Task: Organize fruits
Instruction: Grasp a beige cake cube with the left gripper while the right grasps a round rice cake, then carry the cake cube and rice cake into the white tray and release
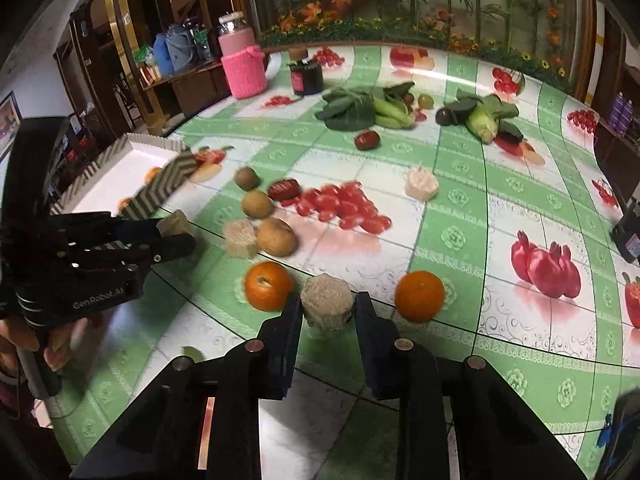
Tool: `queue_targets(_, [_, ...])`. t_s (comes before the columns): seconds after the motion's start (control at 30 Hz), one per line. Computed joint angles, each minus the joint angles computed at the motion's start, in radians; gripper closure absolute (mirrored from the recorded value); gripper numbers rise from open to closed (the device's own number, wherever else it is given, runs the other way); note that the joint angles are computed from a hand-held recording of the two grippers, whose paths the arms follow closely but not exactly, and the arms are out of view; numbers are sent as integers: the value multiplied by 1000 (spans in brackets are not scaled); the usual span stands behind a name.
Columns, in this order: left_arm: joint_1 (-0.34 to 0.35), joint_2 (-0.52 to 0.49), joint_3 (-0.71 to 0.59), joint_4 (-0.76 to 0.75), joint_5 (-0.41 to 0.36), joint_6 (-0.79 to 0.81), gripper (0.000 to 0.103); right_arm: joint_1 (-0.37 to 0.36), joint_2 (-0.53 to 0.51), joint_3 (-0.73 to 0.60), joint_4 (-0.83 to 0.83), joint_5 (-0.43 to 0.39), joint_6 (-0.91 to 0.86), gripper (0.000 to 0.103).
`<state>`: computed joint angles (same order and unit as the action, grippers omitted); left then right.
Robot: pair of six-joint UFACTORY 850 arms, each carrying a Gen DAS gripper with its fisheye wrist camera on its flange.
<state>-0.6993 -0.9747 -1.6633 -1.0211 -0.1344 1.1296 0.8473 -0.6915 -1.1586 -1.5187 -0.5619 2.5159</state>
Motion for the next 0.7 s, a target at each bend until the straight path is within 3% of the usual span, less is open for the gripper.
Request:
queue_targets(0.43, [51,69,70,-213,35,199,75,5,-54,-161,14,34,-149,76])
queue_targets(0.6, [74,75,76,-213,67,194,75,0,-95,-243,40,56,-234,76])
queue_targets(0.7, [86,74,75,-123,82,102,75,-4,-119,-289,56,71,-277,76])
